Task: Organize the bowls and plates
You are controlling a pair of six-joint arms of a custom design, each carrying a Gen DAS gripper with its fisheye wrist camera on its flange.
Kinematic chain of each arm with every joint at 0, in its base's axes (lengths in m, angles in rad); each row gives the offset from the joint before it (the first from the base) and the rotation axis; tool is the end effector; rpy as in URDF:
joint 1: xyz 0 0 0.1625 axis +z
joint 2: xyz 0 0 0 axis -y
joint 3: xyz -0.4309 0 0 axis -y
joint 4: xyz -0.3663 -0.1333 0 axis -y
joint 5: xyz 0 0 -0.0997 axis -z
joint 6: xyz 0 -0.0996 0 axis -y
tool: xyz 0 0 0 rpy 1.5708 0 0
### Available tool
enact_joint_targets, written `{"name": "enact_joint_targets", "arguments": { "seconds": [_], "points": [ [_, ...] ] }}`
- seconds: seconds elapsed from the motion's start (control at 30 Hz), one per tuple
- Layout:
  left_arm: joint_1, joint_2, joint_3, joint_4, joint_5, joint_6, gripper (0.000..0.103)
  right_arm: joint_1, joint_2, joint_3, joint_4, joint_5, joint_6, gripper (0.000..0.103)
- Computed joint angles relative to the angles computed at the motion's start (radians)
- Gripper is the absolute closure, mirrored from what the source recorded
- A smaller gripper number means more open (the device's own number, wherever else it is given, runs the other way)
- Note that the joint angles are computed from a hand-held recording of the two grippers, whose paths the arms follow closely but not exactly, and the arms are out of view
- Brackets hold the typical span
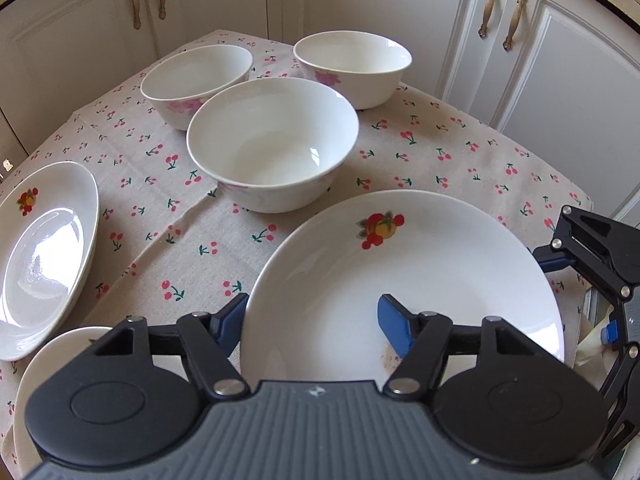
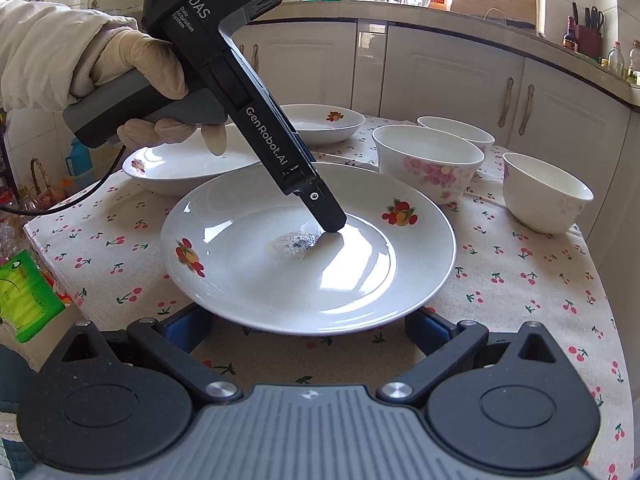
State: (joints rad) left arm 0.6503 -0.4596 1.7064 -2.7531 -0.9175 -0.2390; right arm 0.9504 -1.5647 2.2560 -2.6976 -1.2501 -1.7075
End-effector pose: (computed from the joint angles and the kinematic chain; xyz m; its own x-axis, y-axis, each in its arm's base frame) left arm -0.3580 -0.5158 -0.0790 -0.6248 0.4941 -0.6046 0.6652 0.7422 -0.0810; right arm -0.1073 -0.4335 0.3162 -0.4064 -0.7913 0.4569 -0.9134 0.3388 -0.2256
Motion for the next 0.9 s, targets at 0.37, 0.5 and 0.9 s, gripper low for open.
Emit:
{"name": "enact_joint_targets", "arguments": {
  "seconds": [0.37, 0.5, 0.9],
  "points": [
    [0.021, -0.020, -0.026, 0.064, -0.063, -0.017, 0.036, 0.028, 0.008, -0.025, 0.027, -0.050, 0.017, 0.000],
    [0.019, -0.026, -0.026, 0.073, -0.072, -0.015, 0.036, 0.039, 0.010, -0.029, 0.024, -0.071, 0.030, 0.000],
    [0.014, -0.043, -0.012, 0.062, -0.092, -0.023, 0.036, 0.073, 0.001, -0.057, 0.067, -0.123, 0.078, 0.000]
  ]
}}
